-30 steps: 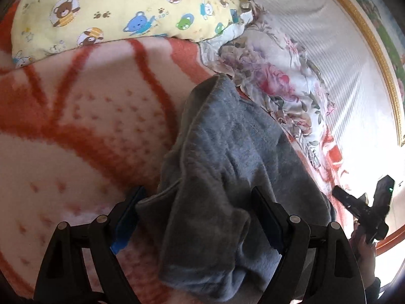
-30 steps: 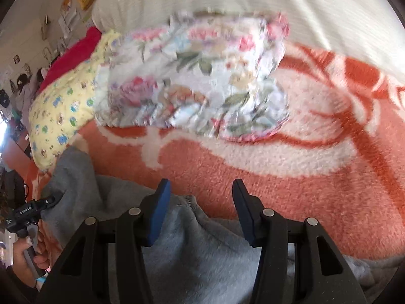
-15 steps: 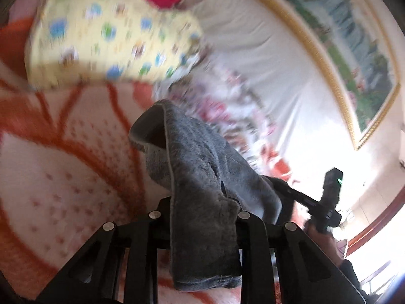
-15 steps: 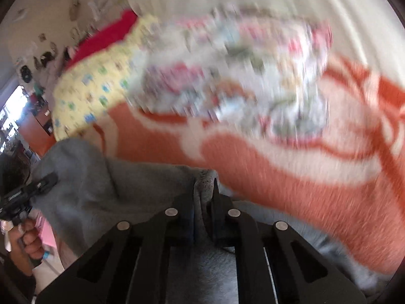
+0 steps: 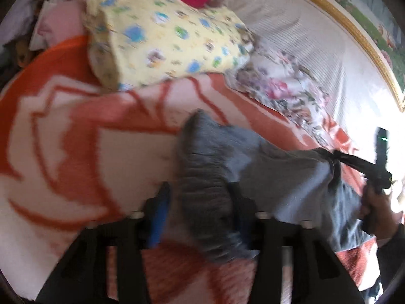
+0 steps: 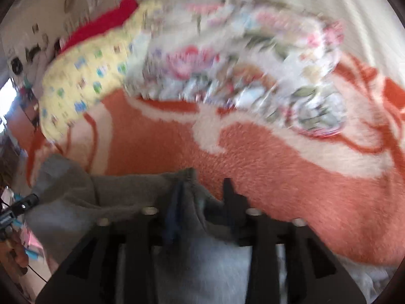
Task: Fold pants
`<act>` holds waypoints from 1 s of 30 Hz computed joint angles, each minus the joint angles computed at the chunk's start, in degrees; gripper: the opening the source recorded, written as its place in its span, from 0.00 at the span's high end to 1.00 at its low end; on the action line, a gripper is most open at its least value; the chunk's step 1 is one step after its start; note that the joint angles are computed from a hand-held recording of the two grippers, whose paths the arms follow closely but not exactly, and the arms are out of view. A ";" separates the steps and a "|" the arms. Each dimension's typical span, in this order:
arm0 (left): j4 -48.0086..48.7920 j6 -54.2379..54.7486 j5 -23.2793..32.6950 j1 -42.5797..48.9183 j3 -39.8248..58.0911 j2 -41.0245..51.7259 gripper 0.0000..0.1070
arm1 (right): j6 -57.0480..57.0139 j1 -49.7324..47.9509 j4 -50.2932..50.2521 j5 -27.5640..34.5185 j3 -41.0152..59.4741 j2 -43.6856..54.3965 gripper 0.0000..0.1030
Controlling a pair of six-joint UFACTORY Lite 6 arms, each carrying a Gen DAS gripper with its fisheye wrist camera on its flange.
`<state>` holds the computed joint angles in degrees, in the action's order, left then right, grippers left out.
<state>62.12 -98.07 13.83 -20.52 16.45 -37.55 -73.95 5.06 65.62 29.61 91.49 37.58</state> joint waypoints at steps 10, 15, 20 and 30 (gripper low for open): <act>6.22 -14.15 15.15 -21.47 7.93 -0.71 0.37 | -17.50 -17.49 9.97 12.55 -29.55 -23.54 0.57; 18.53 -27.23 12.24 -28.23 17.98 15.80 0.37 | -20.81 -27.76 7.86 14.34 -36.42 -26.55 0.57; 26.30 -35.12 8.57 -32.30 27.88 30.34 0.36 | -23.48 -38.05 5.63 16.90 -37.16 -24.86 0.57; 32.38 -43.58 3.99 -35.64 36.24 43.76 0.35 | -23.16 -48.55 3.42 20.93 -33.59 -20.55 0.57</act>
<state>94.50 -141.65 17.82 -56.16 52.70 6.21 -97.11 -43.49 69.04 50.53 57.90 17.03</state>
